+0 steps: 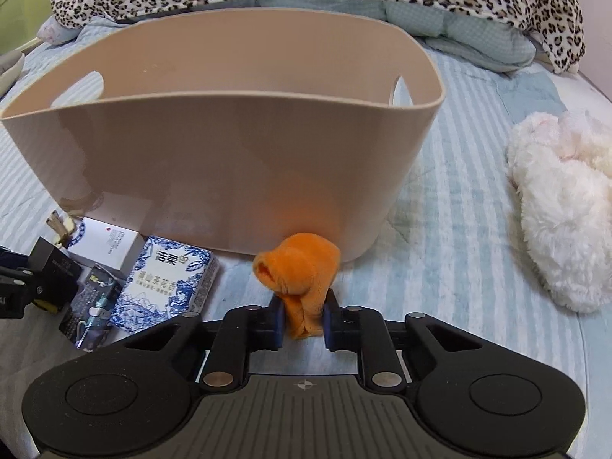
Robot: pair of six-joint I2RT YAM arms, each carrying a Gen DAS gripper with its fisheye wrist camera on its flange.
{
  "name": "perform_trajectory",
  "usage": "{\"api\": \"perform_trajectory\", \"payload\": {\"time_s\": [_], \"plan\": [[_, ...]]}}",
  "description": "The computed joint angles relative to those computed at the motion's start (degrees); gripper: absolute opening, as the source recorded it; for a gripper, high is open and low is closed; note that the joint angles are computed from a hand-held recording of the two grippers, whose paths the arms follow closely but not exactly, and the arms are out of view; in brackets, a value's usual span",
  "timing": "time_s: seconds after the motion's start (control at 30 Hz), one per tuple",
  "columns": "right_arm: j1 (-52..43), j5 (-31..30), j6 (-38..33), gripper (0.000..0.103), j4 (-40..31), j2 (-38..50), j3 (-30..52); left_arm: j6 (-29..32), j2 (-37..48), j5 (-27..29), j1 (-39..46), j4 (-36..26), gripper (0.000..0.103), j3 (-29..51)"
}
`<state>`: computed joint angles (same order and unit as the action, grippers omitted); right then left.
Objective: Organize objects
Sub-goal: 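Grasp the orange cloth with the right tool while the left tool grasps the black cube, then lift both items over the basket and open both tools to drop them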
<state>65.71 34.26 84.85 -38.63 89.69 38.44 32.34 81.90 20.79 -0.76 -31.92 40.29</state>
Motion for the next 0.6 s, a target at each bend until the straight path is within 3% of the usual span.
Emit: {"api": "perform_trajectory", "payload": {"time_s": [0.27, 0.6], "plan": [[5.21, 2.62, 6.48, 0.013, -6.02, -3.33, 1.15, 3.43, -6.41, 2.20, 2.19, -4.52, 0.033, -0.27], [13.59, 6.88, 19.29, 0.013, -19.51, -5.52, 5.50, 5.12, -12.43, 6.06, 5.73, -10.23, 0.033, 2.32]]}}
